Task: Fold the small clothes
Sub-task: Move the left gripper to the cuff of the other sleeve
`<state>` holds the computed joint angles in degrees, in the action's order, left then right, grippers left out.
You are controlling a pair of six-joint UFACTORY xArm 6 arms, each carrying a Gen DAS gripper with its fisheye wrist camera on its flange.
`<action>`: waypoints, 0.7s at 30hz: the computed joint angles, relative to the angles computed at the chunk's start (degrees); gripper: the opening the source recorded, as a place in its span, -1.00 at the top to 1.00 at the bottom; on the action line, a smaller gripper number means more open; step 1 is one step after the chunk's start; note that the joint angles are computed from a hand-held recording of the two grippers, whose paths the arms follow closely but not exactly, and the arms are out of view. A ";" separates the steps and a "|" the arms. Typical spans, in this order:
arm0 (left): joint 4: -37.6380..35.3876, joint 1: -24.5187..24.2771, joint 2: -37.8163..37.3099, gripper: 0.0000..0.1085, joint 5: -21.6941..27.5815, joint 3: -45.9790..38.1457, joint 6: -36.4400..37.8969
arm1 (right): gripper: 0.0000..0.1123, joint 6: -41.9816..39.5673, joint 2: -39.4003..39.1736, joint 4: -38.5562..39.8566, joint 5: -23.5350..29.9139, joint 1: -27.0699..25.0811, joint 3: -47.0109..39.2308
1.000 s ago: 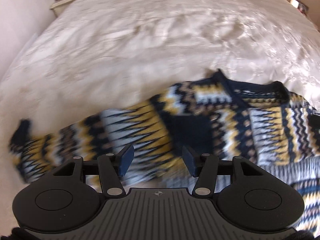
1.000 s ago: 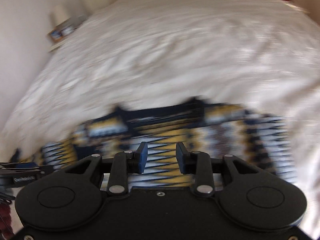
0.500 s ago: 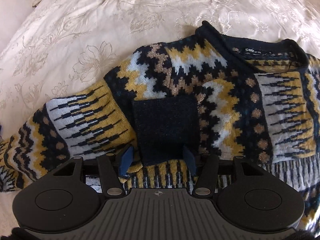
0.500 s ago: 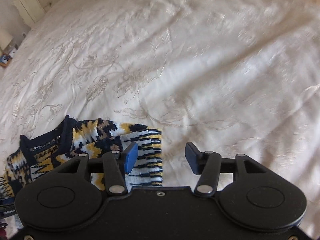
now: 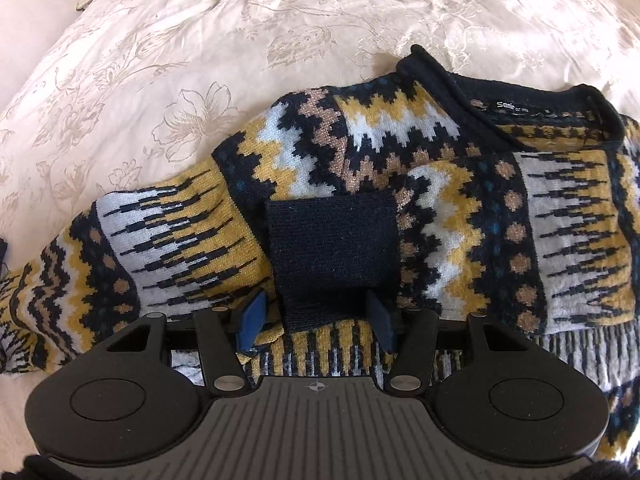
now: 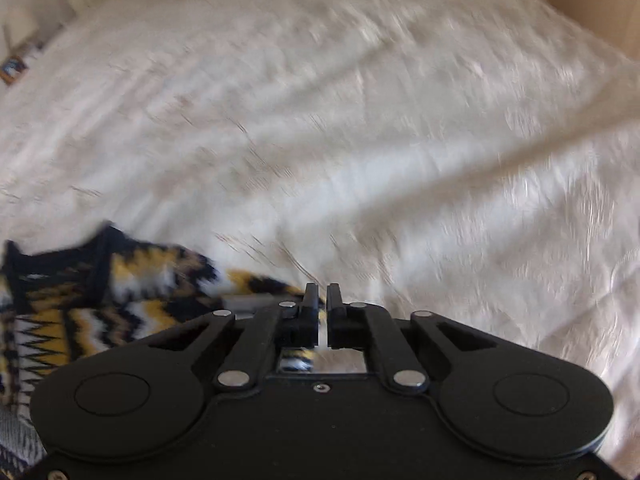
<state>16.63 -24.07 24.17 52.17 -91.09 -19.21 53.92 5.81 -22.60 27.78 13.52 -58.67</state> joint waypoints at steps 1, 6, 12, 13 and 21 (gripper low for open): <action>0.00 -0.07 0.02 0.00 0.30 -0.21 0.11 | 0.85 0.75 -0.25 0.81 -0.57 -0.37 0.60; -0.70 0.14 -0.89 0.01 0.66 0.19 0.95 | 0.66 0.67 -8.06 2.96 -8.81 -0.26 7.42; -0.57 -0.04 -3.32 0.02 2.08 2.62 0.60 | 0.65 -10.82 -10.49 14.34 -6.65 5.14 10.02; -0.21 -0.12 -3.89 0.02 1.91 3.41 0.59 | 0.65 -10.81 -10.81 14.91 -5.82 5.59 10.83; 2.04 -0.97 -6.55 0.04 1.89 6.81 2.78 | 0.71 -6.72 -11.35 11.51 0.57 6.81 11.48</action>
<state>18.67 -25.03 17.62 54.07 -84.28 -16.43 47.19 -5.55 -11.09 28.35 20.33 -47.19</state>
